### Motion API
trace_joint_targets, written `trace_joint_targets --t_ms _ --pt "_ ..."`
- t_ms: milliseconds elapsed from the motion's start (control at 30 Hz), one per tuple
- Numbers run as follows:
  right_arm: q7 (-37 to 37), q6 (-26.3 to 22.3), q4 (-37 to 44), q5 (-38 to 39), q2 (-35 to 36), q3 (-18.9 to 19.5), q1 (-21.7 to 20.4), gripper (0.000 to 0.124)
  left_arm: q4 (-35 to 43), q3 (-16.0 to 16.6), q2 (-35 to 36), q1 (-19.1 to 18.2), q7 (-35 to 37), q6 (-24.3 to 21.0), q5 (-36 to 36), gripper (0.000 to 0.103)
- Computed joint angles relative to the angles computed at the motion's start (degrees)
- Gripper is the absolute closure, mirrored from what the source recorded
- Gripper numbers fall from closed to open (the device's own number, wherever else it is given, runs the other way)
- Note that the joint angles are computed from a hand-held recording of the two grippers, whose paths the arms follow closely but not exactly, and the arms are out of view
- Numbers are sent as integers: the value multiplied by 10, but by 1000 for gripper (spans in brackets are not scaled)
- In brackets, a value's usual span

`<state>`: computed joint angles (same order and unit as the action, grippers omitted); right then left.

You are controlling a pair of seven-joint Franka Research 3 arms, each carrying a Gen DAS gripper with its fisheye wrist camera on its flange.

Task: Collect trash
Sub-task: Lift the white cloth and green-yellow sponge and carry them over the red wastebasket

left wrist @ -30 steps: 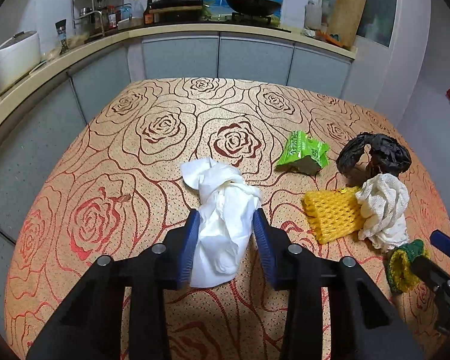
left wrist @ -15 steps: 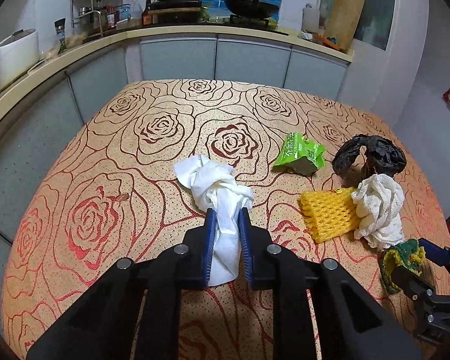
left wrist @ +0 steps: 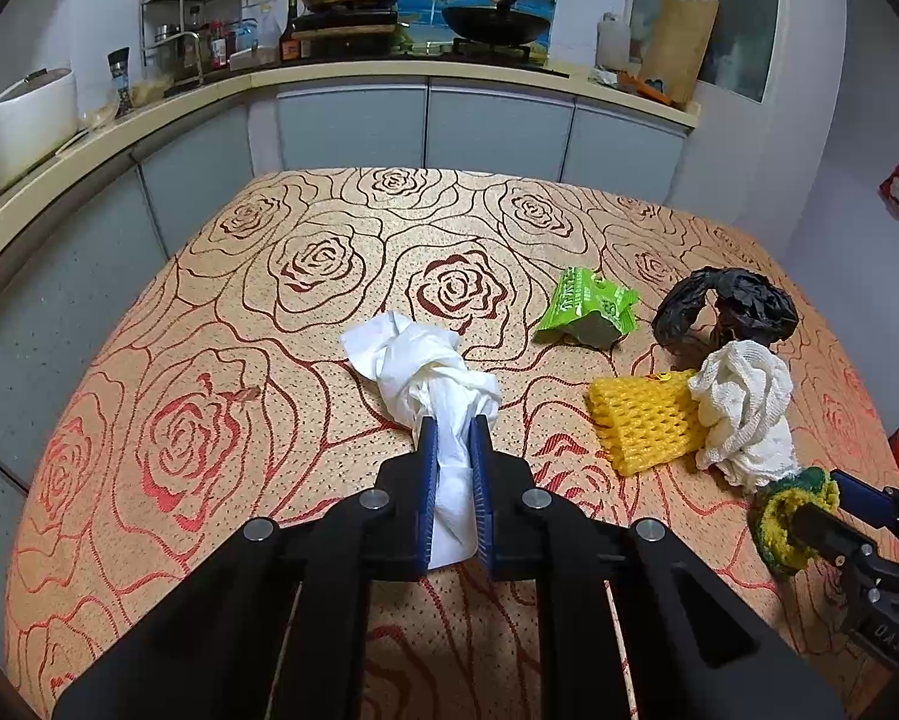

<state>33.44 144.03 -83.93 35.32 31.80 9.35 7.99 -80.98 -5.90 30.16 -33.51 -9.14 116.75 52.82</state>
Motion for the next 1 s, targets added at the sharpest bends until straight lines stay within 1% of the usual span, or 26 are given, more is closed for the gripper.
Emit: trace_joint_targets --t_ms 200,467,667,1000 --pt "-26 18 -21 29 -21 8 -13 84 0 3 -6 -12 -14 -17 20 93" --pt "-71 52 -24 92 -43 20 -31 84 15 1 -12 -30 -26 -56 54 93" --pt "-104 58 -16 141 -55 27 -41 84 44 5 -4 -48 -23 -85 84 93" --pt "-146 56 -18 211 -77 23 -49 84 96 13 8 -75 -4 -119 124 93"
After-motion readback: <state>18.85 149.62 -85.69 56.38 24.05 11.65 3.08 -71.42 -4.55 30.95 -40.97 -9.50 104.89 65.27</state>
